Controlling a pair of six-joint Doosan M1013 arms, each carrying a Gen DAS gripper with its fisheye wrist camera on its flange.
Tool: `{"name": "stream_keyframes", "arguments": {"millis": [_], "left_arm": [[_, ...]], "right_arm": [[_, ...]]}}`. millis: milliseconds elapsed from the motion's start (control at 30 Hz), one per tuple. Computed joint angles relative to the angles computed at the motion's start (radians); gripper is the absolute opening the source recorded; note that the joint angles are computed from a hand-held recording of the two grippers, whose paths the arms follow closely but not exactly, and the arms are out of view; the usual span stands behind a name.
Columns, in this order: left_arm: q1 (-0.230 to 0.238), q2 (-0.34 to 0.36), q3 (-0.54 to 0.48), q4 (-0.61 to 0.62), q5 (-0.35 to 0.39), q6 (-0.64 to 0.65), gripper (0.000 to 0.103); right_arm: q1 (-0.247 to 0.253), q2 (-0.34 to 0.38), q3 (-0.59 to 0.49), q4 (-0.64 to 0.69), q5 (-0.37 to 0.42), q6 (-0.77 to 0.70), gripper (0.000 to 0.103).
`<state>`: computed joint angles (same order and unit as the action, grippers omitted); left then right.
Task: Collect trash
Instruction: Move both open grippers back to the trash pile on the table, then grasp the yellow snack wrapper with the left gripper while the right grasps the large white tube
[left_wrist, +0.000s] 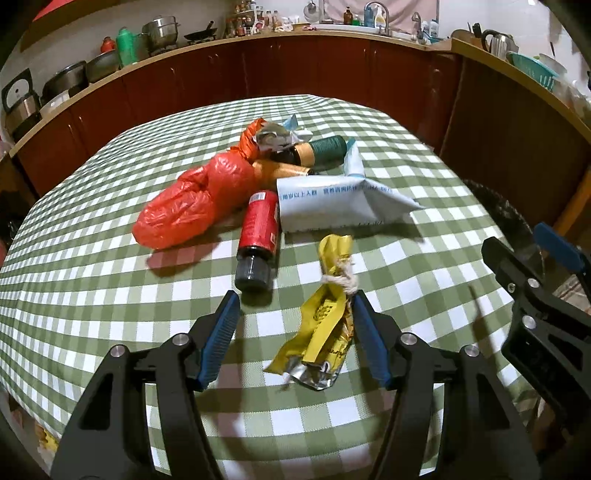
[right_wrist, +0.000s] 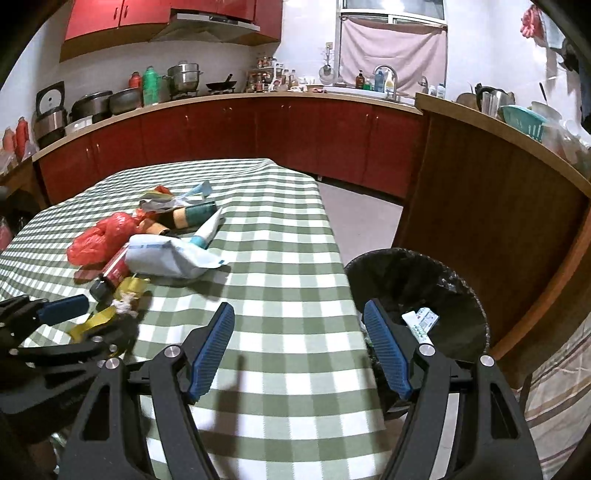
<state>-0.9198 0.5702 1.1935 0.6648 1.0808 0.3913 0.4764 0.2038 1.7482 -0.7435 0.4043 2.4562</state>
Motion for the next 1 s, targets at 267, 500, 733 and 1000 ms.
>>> {"name": "stream_keyframes", "arguments": {"millis": [267,500,733,1000], "left_arm": [[-0.004,-0.009,0.018,0.019,-0.037,0.007,0.031],[-0.018,-0.037,0.045,0.079,-0.049,-0.021,0.030],[-0.009,-0.071,0.078,0.113,-0.021,-0.087,0.030],[0.020,-0.092,0.110,0.123,0.036,-0.143,0.030]], "right_arm": [[0.006,-0.004,0.002,-0.008,-0.008,0.001,0.071],[0.007,-0.002,-0.001,0.013,-0.018,-0.022,0.071],[0.007,0.015,-0.026,0.082,-0.032,-0.105,0.071],[0.011,0.050,-0.072,0.224,-0.034,-0.278,0.071]]}}
